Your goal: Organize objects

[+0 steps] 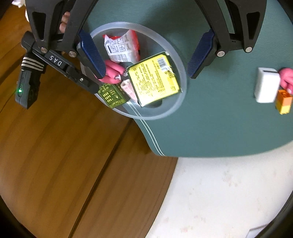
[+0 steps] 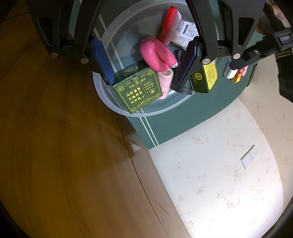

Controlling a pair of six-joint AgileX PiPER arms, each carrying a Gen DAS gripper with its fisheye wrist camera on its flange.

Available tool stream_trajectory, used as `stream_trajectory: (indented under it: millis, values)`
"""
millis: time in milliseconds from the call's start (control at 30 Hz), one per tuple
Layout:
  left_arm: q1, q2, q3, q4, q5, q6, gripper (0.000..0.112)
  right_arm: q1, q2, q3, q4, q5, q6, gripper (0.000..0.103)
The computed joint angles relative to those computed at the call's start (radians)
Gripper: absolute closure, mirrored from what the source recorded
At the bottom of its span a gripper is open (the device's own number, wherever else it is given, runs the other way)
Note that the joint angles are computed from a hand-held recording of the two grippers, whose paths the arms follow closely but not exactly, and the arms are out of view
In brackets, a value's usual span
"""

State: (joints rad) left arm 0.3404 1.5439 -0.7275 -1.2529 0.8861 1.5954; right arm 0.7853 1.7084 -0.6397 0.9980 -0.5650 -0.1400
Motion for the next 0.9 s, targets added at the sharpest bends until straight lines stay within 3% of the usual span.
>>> stream_trajectory:
  millis: [333,600,900]
  values:
    - [0.041,-0.081,0.063,-0.017,-0.174,0.078,0.01,0.047,0.012,-0.019,0.125,-0.086,-0.105,0.031]
    - [0.176,-0.024,0.025,0.01,-0.195,0.095,0.01,0.038,0.017,-0.021,0.209,-0.106,-0.137,0.031]
    - [0.32,0.063,-0.054,0.063,-0.191,0.048,0.01,0.099,0.058,-0.126,0.408,-0.15,-0.395,0.031]
